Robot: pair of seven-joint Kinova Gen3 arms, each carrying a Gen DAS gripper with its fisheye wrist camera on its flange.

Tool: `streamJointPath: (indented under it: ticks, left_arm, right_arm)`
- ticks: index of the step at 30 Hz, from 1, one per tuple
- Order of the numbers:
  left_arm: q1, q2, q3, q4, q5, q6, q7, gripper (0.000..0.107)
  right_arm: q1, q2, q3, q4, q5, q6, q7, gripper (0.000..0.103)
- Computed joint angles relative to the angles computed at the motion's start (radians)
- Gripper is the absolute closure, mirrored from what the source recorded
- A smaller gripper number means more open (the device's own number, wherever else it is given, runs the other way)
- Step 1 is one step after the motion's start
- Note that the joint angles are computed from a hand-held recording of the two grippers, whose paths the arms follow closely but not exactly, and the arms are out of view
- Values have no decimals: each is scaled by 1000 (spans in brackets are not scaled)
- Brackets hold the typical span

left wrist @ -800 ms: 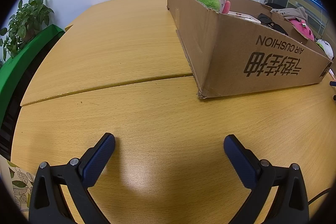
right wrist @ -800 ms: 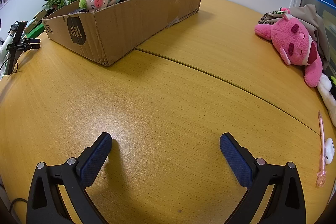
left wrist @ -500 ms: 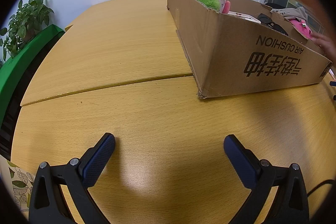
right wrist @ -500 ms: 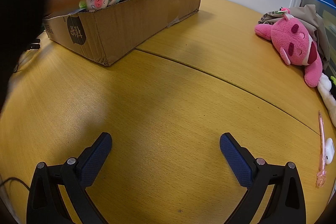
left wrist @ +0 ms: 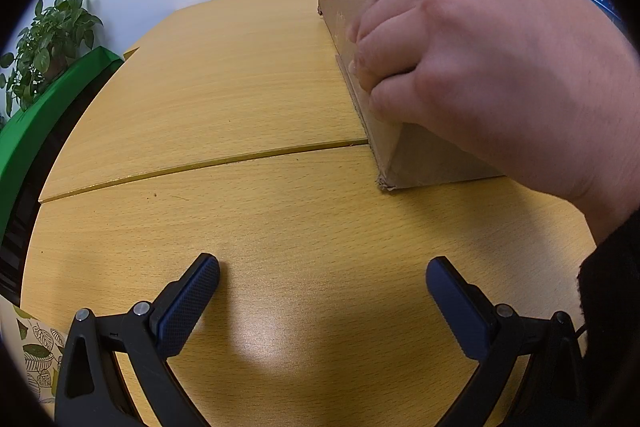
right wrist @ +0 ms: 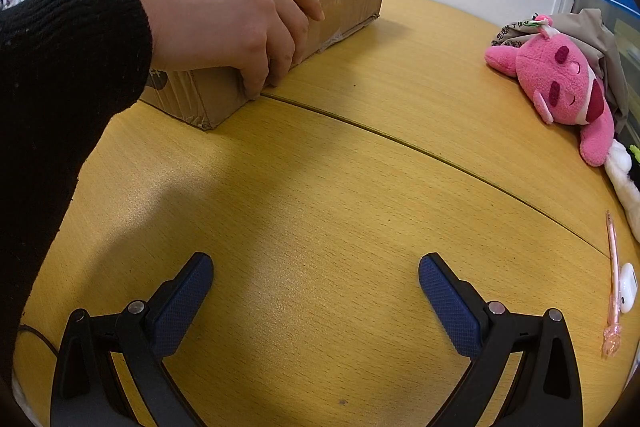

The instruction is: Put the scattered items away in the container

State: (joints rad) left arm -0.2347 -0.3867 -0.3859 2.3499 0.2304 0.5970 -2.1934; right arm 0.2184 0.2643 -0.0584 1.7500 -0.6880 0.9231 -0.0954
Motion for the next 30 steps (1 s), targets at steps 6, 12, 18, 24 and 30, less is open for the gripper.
streamJointPath:
  ticks: [6, 12, 18, 24, 30]
  left_arm:
    - [-1, 0, 0, 0, 1, 1, -3, 4]
    - [-2, 0, -1, 0, 2, 1, -5, 4]
    - [-2, 0, -2, 0, 3, 1, -6, 4]
    - [-3, 0, -2, 0, 3, 2, -7, 4]
    - [-2, 0, -8, -1, 4, 3, -13, 4]
  right_arm:
    - [1, 2, 0, -2, 0, 2, 1, 0]
    - [2, 3, 0, -4, 0, 3, 3, 0]
    - [2, 4, 0, -5, 0, 4, 3, 0]
    - [3, 5, -1, -7, 0, 5, 4, 0]
    - [5, 7, -1, -9, 0, 7, 7, 0]
